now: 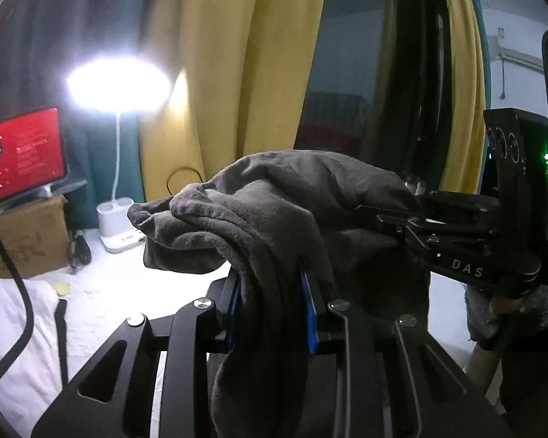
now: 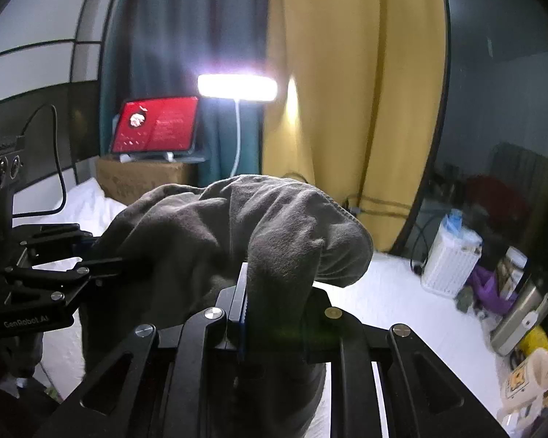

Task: Fold small clothes

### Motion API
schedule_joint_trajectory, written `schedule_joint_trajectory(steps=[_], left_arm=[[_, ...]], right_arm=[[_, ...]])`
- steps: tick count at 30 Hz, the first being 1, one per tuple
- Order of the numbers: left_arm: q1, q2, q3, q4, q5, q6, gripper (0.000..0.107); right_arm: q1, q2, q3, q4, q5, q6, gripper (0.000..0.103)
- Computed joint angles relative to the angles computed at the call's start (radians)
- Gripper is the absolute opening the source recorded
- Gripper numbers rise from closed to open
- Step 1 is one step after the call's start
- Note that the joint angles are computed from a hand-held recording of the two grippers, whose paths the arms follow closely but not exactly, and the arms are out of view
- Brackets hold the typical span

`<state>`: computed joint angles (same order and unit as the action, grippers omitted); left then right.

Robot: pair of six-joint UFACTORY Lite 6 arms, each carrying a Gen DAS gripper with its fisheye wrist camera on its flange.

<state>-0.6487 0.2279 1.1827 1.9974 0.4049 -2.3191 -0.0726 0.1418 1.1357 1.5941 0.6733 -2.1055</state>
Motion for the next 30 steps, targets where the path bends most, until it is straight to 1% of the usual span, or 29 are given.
schedule_joint_trajectory(steps=[5, 10, 14, 17, 20, 23, 26, 27, 30], left_arm=[[-0.028, -0.147, -0.112, -0.021, 0.071, 0.034, 0.026], [-0.065, -0.313, -0.228, -0.116, 0.156, 0.146, 0.026], [-0.095, -0.453, -0.338, -0.211, 0.239, 0.244, 0.026], [-0.080, -0.545, -0.412, -0.259, 0.256, 0.286, 0.026], [-0.060, -0.617, -0.474, -0.315, 0.255, 0.331, 0.026], [0.019, -0.642, -0.527, -0.313, 0.190, 0.324, 0.026], [0.138, -0.573, -0.520, -0.258, 0.073, 0.281, 0.026], [0.188, -0.534, -0.510, -0.204, 0.024, 0.228, 0.026], [0.294, -0.449, -0.499, -0.038, -0.070, 0.070, 0.026]], right_arm=[[0.018, -0.157, -0.090, 0.012, 0.021, 0.005, 0.020], [0.072, -0.301, -0.160, 0.012, 0.029, 0.037, 0.020], [0.165, -0.379, -0.198, 0.015, -0.010, 0.071, 0.020], [0.243, -0.414, -0.217, 0.016, -0.043, 0.117, 0.020], [0.320, -0.404, -0.218, 0.022, -0.073, 0.164, 0.020], [0.394, -0.352, -0.211, 0.054, -0.122, 0.160, 0.020], [0.451, -0.259, -0.189, 0.112, -0.165, 0.126, 0.020], [0.468, -0.227, -0.178, 0.125, -0.181, 0.120, 0.020], [0.511, -0.079, -0.101, 0.180, -0.222, 0.088, 0.020]])
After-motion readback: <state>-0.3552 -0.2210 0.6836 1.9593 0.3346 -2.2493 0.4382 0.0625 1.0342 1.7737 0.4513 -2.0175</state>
